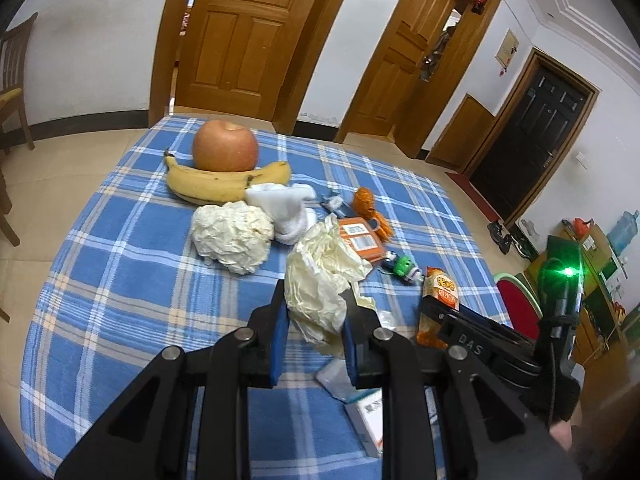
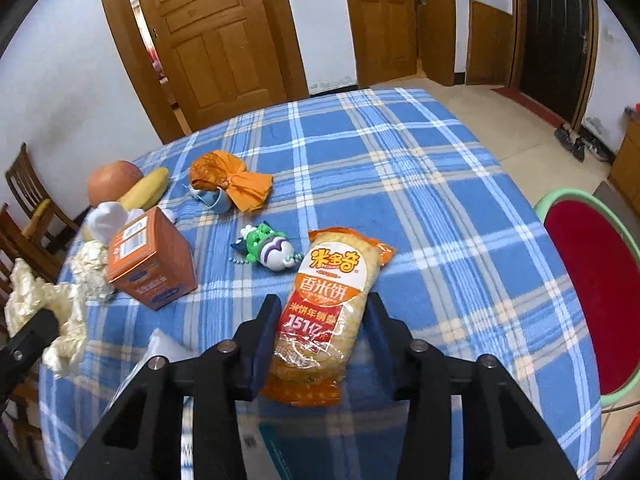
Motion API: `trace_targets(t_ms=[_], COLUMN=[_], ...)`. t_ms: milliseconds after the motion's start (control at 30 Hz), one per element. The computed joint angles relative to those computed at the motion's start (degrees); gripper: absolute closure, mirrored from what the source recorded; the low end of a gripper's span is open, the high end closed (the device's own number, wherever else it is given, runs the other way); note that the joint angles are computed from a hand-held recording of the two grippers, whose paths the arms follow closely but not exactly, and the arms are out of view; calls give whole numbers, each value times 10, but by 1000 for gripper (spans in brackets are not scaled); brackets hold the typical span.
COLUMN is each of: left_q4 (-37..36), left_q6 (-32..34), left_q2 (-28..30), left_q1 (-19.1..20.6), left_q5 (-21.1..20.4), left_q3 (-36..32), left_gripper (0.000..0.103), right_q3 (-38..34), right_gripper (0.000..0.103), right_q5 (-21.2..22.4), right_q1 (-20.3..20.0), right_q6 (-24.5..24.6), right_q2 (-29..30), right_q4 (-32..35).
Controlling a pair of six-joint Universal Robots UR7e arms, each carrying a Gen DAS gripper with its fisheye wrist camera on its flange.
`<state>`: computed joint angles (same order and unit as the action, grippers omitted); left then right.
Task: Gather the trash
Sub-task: 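Carry paper and snack packet over the bucket and open both tools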
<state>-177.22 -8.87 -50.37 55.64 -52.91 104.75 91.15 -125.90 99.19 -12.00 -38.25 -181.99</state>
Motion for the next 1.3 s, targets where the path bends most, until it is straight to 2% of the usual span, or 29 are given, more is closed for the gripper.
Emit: trace_targets(t_ms=[200,400,700,900,1300], left_q4=[15,39,80,107,172], left_q6=[3,1,13,24,39], left_q2=[6,22,67,104,177], left_q1=[-14,-29,-55,-72,-93], left_q5=[-12,-35,-74,-89,-107], left_q3=[-6,-19,-59,-95,-174], left_gripper=[80,80,80,80,80], right_q3=[65,114,174,199,220], right_gripper=[57,57,57,57,56], right_q5=[39,52,48,44,48], right_q1=[-6,-13,-40,-72,-132], right_q6=[-20,-29,-43,-38,-25], right_q2=[-50,-97,-161,-198,-239], right_q4=[-55,-90,-130,-150,-145])
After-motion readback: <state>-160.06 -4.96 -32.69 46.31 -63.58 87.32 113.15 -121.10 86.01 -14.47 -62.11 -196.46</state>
